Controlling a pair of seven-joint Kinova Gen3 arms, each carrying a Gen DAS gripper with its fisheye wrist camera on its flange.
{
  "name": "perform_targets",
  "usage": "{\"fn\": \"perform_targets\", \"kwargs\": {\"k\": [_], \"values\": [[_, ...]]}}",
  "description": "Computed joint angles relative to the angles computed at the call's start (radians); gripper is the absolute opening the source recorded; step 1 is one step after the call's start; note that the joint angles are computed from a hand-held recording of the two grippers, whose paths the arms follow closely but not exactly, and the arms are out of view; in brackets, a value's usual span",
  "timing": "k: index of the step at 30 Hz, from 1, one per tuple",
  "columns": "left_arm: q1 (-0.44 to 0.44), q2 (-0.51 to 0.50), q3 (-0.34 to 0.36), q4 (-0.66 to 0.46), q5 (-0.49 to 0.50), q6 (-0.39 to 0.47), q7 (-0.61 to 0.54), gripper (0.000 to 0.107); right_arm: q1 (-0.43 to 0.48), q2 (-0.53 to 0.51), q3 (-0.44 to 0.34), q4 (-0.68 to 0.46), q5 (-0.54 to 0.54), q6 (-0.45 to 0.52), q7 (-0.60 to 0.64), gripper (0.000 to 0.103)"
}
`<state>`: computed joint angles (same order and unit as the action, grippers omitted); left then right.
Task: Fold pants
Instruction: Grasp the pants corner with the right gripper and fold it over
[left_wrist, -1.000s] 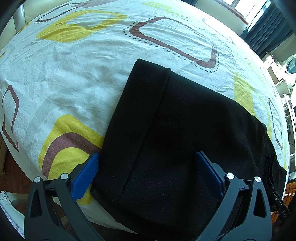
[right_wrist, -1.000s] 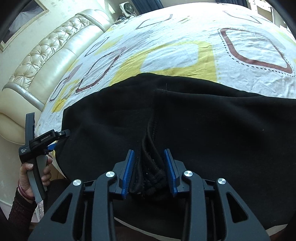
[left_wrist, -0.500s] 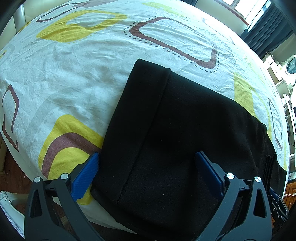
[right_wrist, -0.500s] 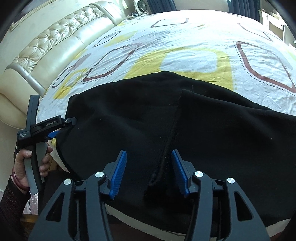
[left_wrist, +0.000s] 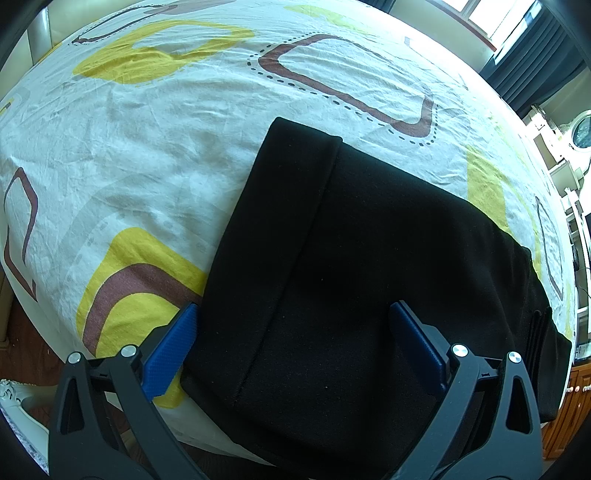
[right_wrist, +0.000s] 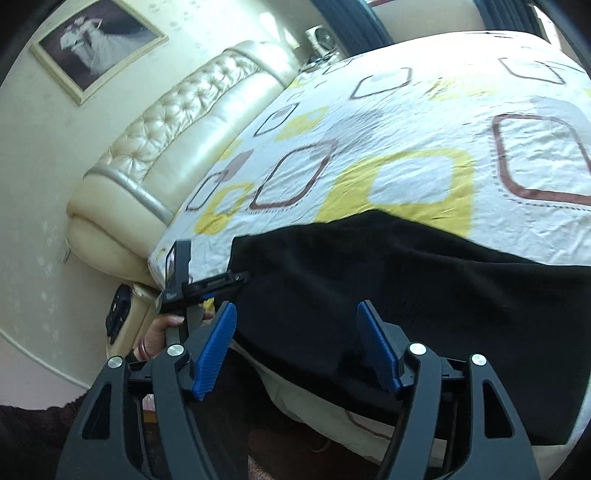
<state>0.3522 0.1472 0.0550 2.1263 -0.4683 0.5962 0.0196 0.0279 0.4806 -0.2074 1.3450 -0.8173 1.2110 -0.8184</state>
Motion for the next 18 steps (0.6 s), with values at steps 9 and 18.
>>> {"fn": "perform_targets", "kwargs": {"k": [9,18], "values": [[0.001,0.0,0.0,-0.001,-0.001,0.001,0.002,0.101,0.239,0.256,0.078,-0.219,-0.041,0.044,-0.231,0.07],[0.0,0.0,0.0,-0.001,0.0,0.001,0.0,0.101,0.27,0.451,-0.023,-0.382,0.02,0.128,-0.338,0.048]]}}
